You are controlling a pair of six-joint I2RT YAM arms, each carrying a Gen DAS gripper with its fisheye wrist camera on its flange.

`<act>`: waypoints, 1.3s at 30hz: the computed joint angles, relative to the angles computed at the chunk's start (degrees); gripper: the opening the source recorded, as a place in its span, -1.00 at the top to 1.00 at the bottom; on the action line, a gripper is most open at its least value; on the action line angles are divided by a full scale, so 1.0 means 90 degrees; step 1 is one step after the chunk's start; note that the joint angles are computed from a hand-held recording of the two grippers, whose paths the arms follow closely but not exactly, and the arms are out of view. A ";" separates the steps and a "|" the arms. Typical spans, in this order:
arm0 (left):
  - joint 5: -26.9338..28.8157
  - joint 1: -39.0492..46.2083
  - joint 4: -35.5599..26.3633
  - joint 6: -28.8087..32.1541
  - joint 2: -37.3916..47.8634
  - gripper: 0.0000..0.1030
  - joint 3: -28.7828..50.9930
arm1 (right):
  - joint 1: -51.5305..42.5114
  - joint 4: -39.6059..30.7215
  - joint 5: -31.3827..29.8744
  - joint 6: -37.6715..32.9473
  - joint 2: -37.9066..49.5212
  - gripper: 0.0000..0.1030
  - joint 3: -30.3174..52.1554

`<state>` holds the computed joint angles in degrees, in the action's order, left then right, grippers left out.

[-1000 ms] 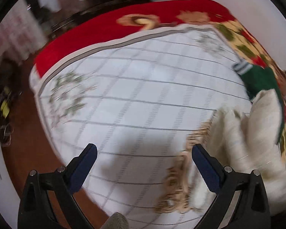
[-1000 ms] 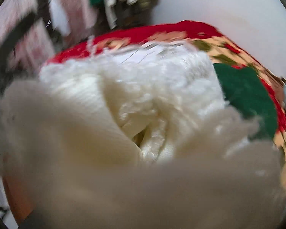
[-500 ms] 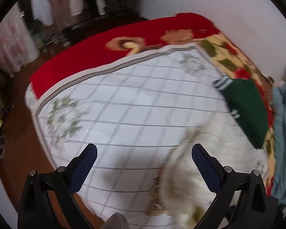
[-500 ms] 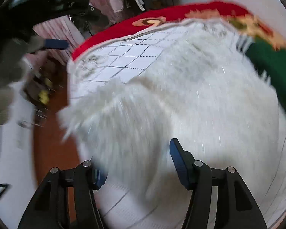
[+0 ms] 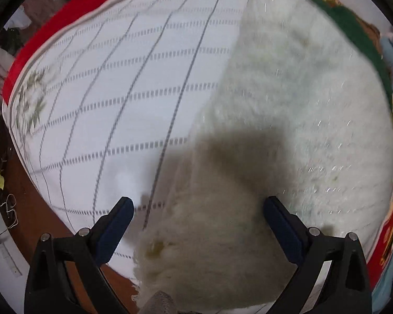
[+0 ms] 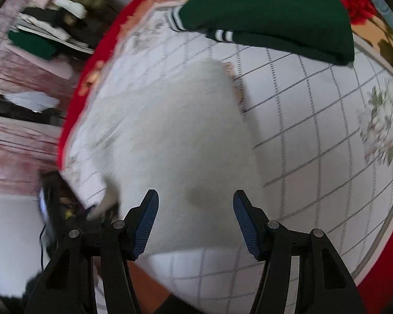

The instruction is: Fold large clothes

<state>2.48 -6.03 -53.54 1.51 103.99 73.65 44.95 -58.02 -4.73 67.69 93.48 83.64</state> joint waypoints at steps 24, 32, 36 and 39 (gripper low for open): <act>-0.0567 -0.0631 -0.0830 -0.0883 0.2173 -0.98 0.3630 | -0.1077 -0.0699 -0.1841 -0.1798 0.3443 1.00 0.3087; -0.0474 -0.0346 -0.0950 -0.0825 0.1911 -1.00 0.3350 | -0.1087 -0.2146 -0.1824 -0.2269 0.4821 1.00 0.5315; -0.0429 -0.0415 -0.1040 -0.0654 0.0617 -1.00 0.2210 | -0.1168 -0.1566 -0.1898 -0.1889 0.2969 0.67 0.3656; -0.0537 -0.0597 -0.0917 -0.0663 0.0100 -1.00 0.1181 | -0.0935 -0.1841 -0.1910 -0.1906 0.2389 0.67 0.3006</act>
